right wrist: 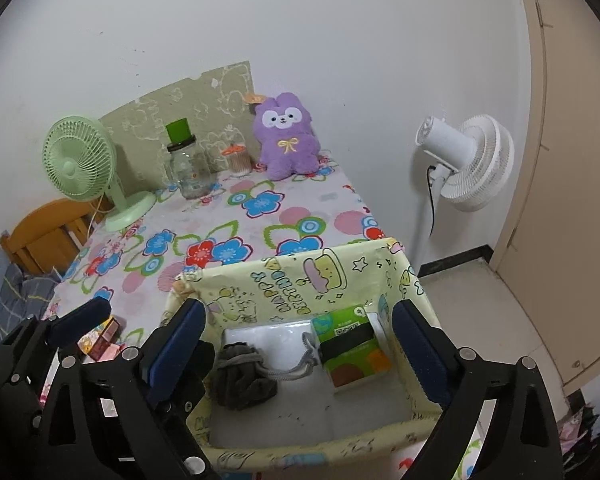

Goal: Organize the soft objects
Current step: 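Open both tools to drop the bundle and tissue pack into the box, then withdraw both tools from the box toward the remaining items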

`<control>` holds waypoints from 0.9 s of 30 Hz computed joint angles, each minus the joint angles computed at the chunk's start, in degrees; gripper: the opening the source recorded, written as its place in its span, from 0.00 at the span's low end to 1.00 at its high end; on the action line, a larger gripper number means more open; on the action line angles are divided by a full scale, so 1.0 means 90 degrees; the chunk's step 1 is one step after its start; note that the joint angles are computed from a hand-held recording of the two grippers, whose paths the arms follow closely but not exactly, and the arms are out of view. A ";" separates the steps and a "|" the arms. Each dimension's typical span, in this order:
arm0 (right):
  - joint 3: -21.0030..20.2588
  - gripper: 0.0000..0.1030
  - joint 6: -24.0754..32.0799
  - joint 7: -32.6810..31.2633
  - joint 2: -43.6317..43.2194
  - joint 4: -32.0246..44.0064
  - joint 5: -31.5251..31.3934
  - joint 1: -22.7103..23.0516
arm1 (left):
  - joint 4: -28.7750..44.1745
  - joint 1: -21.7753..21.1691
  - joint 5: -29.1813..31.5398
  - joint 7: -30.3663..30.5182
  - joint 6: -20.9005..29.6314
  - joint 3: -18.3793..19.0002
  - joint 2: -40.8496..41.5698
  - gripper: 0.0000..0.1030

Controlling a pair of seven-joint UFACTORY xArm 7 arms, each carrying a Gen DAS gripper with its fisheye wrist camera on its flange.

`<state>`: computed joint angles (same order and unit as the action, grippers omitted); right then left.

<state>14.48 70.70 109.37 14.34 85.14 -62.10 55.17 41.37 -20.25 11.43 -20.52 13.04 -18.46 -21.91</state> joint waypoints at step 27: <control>-0.0519 1.00 0.1091 -0.0428 0.1309 0.2126 -0.0535 0.1566 | -0.1440 -0.0195 -0.0870 0.0922 -0.0223 0.0615 -0.2052 1.00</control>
